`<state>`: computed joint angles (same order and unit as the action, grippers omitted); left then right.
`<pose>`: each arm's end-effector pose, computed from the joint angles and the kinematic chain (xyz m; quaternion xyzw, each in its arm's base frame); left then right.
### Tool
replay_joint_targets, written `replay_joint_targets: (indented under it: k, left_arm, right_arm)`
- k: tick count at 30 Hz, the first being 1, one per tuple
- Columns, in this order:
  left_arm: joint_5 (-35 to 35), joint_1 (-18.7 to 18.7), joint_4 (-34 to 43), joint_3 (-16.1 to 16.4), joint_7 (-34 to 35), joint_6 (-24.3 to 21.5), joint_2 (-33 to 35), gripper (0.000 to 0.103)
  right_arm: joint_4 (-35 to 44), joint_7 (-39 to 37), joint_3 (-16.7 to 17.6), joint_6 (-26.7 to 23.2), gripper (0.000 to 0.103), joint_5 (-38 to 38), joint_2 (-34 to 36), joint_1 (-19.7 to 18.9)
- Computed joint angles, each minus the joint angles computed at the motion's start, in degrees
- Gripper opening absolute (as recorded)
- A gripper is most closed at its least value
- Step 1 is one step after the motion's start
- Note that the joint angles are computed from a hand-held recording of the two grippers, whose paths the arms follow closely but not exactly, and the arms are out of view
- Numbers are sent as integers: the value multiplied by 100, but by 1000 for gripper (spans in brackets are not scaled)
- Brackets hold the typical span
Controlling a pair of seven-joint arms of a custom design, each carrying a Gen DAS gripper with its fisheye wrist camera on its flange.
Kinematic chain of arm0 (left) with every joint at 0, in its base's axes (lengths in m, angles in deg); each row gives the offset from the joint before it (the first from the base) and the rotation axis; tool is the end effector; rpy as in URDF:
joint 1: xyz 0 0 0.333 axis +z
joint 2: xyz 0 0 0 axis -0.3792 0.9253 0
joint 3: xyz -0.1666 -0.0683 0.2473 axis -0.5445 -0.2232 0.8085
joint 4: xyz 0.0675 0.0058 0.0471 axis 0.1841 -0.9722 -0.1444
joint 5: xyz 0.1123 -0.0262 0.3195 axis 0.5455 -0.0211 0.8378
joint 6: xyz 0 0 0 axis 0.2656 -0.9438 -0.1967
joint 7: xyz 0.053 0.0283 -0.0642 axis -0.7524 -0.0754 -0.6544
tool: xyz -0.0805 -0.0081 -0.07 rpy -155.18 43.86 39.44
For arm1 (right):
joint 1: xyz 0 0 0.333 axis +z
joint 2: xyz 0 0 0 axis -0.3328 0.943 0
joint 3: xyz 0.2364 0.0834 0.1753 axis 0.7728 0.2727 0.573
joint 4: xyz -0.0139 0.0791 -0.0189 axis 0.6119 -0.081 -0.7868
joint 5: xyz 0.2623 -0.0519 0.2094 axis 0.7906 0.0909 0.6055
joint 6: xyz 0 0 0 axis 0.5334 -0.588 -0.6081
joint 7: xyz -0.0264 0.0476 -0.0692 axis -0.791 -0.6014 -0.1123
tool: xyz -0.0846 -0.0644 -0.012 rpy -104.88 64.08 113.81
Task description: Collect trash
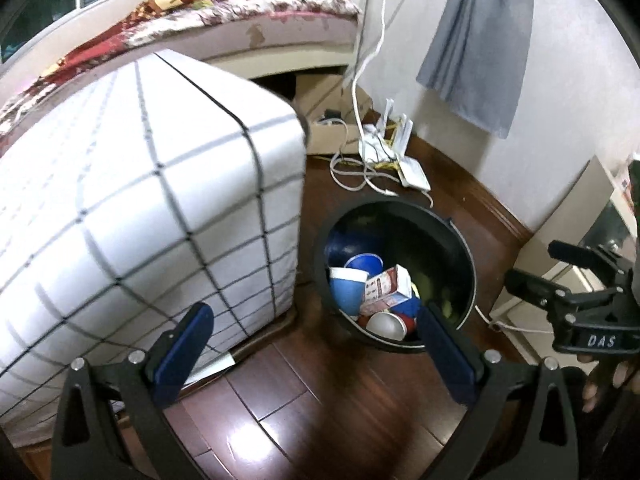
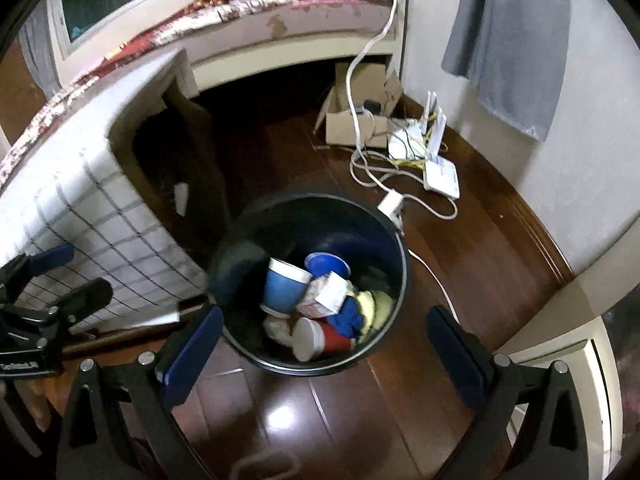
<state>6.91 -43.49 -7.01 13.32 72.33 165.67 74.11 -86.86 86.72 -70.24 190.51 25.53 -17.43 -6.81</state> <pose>0.6702 -0.2730 0.4393 -0.6444 0.6941 -0.2619 0.1853 0.6946 0.1899 0.4310 -0.7278 0.6152 -0.1811 0.2429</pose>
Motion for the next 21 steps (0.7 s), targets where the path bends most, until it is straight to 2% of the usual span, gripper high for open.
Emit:
replay_joint_targets:
  k: [6,13,19,21]
  left_arm:
    - [262,-68,-698,152,-333,440,-614,102]
    - [757,-158,-1241,308,-860,623,-1178,102]
    - [1126,-21,-1820,239,-1272,908,-1764,102]
    - [1426,-59,-1958,307,-1554,949,-1954,102]
  right_arm:
    - [-353,419,-133,172,102,-256,-457,283]
    - [-707,709,-168,207,102,-597,-1000,494]
    - [-823,1076,-249,224,102,-964,-1348,666]
    - [-856,1244,-315,262,102,-1198,-1473,760]
